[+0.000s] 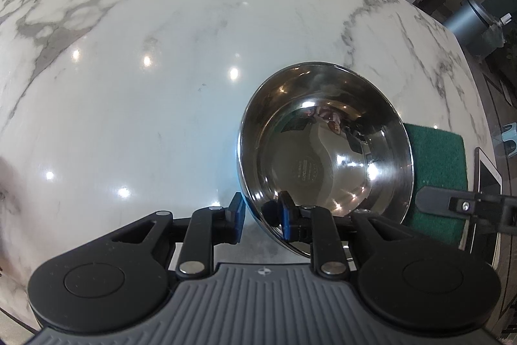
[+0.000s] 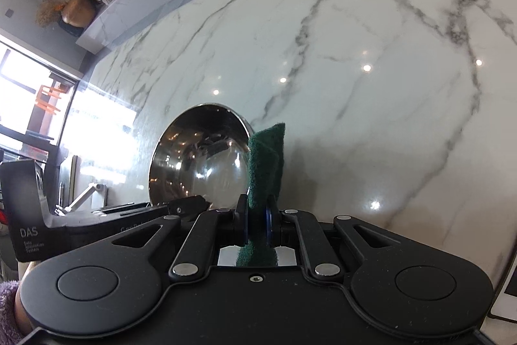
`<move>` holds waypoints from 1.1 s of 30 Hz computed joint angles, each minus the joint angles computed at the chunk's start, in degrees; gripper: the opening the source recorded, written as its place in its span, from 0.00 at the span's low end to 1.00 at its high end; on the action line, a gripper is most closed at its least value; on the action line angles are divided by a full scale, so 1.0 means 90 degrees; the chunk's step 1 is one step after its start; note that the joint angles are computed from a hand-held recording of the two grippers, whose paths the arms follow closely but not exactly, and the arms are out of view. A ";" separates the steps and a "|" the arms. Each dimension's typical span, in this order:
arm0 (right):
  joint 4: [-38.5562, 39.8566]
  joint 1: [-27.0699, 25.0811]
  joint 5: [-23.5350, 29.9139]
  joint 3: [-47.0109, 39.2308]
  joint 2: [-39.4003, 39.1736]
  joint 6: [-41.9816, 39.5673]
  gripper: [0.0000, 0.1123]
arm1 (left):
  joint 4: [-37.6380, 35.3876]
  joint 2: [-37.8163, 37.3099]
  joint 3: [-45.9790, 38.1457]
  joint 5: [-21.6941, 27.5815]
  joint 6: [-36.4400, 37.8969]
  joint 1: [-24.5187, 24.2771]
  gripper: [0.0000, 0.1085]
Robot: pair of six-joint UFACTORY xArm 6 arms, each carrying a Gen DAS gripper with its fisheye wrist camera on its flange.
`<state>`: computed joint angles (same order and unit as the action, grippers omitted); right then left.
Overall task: Clean bowl
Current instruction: 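Keep rubbing the pad around the bowl's outside with the right gripper while the left gripper holds the rim, then lower the pad onto the table and open the right gripper while the left gripper releases the rim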
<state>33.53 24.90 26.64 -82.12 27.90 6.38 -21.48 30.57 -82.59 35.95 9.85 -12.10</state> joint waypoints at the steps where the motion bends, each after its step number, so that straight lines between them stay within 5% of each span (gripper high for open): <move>1: -0.0004 -0.0014 -0.0013 -0.0010 0.0013 0.0006 0.07 | 0.0005 -0.0008 0.0010 0.0001 0.0010 -0.0006 0.19; 21: 0.0594 0.0171 -0.0133 0.0569 -0.0302 -0.0415 0.07 | -0.0158 0.0020 -0.0005 -0.0025 0.0042 0.0010 0.19; 30: -0.0181 0.0032 -0.0555 0.0848 -0.0292 0.0249 0.07 | -0.0486 -0.0030 0.0054 -0.0127 0.0233 0.0078 0.19; 33: -0.0849 0.0014 -0.0583 0.0812 -0.0222 0.0628 0.09 | -0.0441 -0.0086 0.0112 -0.0267 0.0243 0.0069 0.32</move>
<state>25.89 25.02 21.39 -74.82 25.90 12.03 -25.44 29.80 -81.58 33.55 12.04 -11.48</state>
